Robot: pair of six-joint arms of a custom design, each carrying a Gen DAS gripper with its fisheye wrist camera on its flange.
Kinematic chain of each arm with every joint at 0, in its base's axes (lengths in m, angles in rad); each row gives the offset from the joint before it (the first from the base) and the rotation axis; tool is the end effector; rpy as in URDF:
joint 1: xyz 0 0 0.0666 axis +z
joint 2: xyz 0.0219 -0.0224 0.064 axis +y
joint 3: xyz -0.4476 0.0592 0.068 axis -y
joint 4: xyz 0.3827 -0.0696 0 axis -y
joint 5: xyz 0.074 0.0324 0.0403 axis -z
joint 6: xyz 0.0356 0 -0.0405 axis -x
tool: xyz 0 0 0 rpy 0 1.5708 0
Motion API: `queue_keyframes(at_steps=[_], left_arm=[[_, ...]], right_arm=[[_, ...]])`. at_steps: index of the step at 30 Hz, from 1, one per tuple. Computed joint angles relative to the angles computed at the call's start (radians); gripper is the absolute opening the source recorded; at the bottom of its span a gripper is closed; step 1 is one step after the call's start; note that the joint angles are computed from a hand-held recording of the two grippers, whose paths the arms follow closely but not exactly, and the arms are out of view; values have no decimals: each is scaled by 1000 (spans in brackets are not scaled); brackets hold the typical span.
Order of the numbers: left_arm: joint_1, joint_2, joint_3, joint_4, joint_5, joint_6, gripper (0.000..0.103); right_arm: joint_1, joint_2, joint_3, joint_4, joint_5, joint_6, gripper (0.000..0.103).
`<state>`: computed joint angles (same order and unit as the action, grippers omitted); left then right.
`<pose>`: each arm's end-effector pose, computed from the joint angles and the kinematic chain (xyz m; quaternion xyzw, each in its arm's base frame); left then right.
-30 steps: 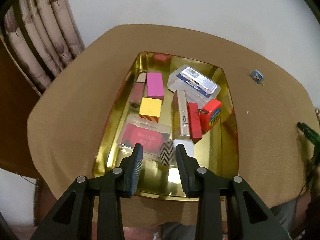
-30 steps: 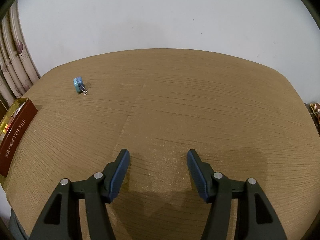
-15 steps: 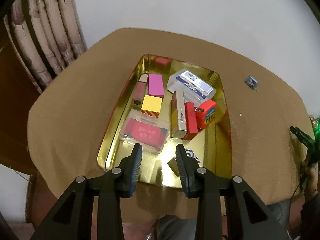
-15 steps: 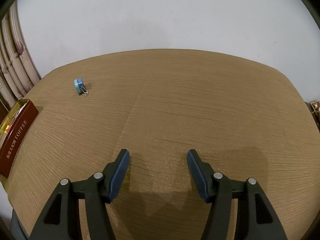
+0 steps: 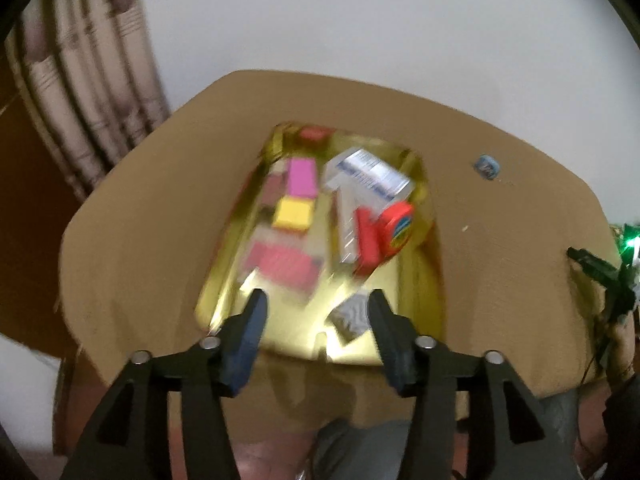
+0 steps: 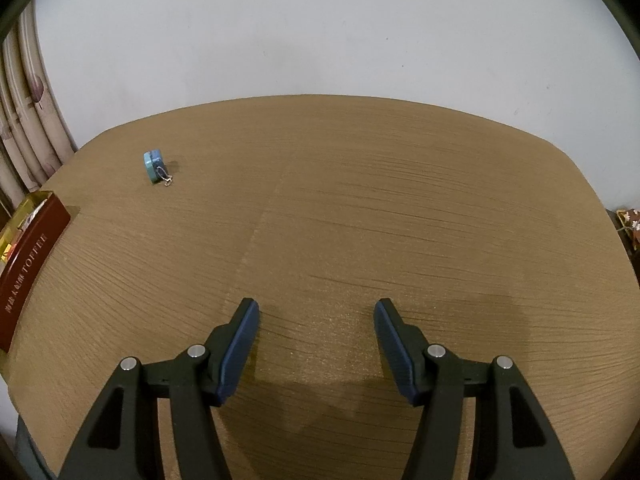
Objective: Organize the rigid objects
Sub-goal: 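Move the right gripper to the blue keychain tin and grasp it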
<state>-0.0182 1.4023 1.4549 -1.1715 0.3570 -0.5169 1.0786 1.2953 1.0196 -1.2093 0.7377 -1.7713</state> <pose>0.4424 -0.0209 0.5067 0.2919 0.9145 -0.1133 0.2564 0.1832 0.2901 0.3756 0.3309 0.8713 -0.0128 0.3622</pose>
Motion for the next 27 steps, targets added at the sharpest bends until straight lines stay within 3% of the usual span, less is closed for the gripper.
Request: queue_keyframes(at_steps=[3,5,8,10,12,13,15,17,21,24,27], left_arm=[[-75,24,12,100,-49,49,51],[-115,73,56,116,-52,78,51],[-160,156,125,56,-72,82,50],[-193,193,135,36,-126,69,43],[-198,197,125,27,-134,41,41],[-196,199,128,6,-134,32,34],[-164,199,137,-77,-62,-7,31],[-130,191,139,-132,-12,-44,37],[-86,125,78,14,-48,-4,36],[-58,55,13,130,-63,54,47],[-25,-19,-70,197,-43,79,57]], right_arm=[[-4,5,4,-4,-3,5,62],[-4,5,2,-1,-3,6,62],[0,-1,-4,2,-1,2,62],[2,-7,-9,9,2,0,63],[7,-8,-9,7,4,-9,64],[8,-9,-11,9,4,-8,64],[12,-10,-12,6,7,-13,65],[13,-11,-12,5,7,-15,65],[-1,9,10,-17,-14,11,67],[-9,11,35,-18,-8,25,67],[-49,2,79,105,13,218,67]])
